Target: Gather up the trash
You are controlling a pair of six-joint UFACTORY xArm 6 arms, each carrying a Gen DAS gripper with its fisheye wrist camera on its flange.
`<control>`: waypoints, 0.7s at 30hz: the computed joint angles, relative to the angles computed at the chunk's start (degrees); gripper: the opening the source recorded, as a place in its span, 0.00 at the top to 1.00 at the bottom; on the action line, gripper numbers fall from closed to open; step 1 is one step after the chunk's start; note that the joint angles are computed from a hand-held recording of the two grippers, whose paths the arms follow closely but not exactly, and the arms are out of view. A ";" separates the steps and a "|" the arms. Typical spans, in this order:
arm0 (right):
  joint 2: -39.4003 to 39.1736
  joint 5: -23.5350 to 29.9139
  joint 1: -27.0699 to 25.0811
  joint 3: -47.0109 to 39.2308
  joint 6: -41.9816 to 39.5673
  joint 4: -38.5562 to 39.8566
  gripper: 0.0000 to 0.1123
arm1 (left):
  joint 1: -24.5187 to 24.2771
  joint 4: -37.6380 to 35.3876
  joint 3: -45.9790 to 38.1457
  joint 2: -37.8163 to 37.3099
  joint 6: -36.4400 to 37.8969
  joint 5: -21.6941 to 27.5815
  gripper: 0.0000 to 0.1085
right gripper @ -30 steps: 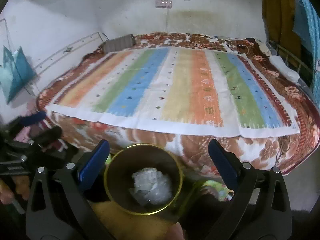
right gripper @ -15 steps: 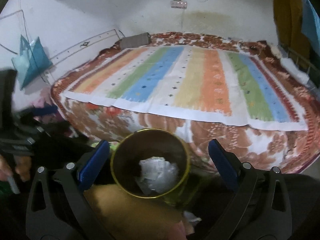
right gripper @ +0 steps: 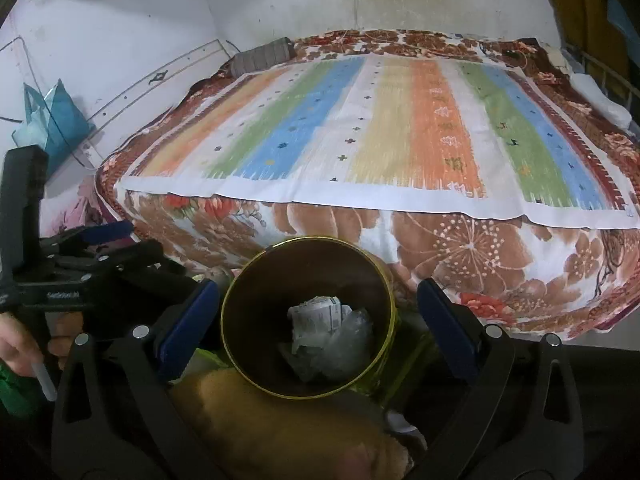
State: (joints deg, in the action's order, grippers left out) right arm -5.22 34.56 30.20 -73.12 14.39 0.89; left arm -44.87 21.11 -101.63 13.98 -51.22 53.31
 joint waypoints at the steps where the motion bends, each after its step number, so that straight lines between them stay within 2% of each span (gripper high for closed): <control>1: 0.10 -0.62 0.05 0.10 -0.04 -0.47 0.16 | 0.11 -0.27 -0.30 0.27 -0.03 -0.18 0.10; 3: 0.75 0.09 0.06 -0.50 0.91 -2.33 0.16 | 0.04 -0.82 -0.54 0.66 -0.05 -0.77 0.10; 12: 0.60 0.50 -0.36 -0.41 -1.35 2.63 0.16 | -0.16 -2.98 -0.38 1.08 0.45 -1.49 0.10; 21: 0.49 1.19 -0.10 -0.38 -1.85 3.16 0.16 | -0.20 -3.97 -0.14 0.95 0.28 -0.79 0.10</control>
State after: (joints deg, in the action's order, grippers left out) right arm -4.73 35.74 30.10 -73.50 12.55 4.05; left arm -45.07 17.14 -101.78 14.93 -50.93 52.52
